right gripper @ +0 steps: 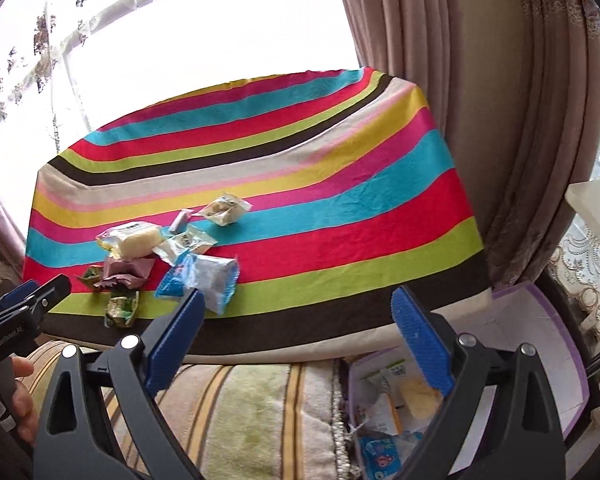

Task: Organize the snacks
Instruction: 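Move both open tools back over the remaining snacks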

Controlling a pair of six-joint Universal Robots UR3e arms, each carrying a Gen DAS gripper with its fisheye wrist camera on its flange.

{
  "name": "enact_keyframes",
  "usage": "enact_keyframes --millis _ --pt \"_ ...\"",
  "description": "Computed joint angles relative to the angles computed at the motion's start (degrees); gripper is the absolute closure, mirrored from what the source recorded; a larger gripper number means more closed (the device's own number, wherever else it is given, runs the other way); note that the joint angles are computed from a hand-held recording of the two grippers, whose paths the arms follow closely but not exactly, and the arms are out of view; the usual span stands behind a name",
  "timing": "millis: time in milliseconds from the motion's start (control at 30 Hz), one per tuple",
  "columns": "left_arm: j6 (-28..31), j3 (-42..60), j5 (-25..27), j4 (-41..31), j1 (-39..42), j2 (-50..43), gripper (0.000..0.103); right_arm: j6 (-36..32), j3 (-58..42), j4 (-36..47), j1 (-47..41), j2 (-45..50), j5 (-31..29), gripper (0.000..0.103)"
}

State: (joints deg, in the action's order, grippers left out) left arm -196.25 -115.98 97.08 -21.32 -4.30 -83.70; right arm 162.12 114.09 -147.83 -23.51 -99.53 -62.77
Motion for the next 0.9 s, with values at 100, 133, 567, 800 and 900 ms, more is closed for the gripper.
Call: enact_keyframes --millis 100,133,567,800,900 --pt "-0.76 -2.65 -0.46 0.85 3.34 1.85 0.010 1.93 -1.54 0.27 3.45 2.70 -0.90 0.008" --pt "-1.08 -3.34 -0.78 1.11 4.48 2.39 0.010 2.58 -2.23 0.26 4.77 3.87 -1.61 0.008" --pt "1.14 -3.71 -14.44 -5.10 20.52 0.85 0.032 7.49 -12.12 0.16 15.09 16.98 -7.27 0.009" --pt "1.32 2.45 -15.73 -4.78 20.92 -7.93 0.038 8.50 -17.91 -1.12 19.94 22.95 -11.53 0.009" --pt "0.95 5.22 -16.28 -5.11 21.22 -11.84 0.039 8.90 -21.12 -0.25 21.35 25.87 -12.54 0.009"
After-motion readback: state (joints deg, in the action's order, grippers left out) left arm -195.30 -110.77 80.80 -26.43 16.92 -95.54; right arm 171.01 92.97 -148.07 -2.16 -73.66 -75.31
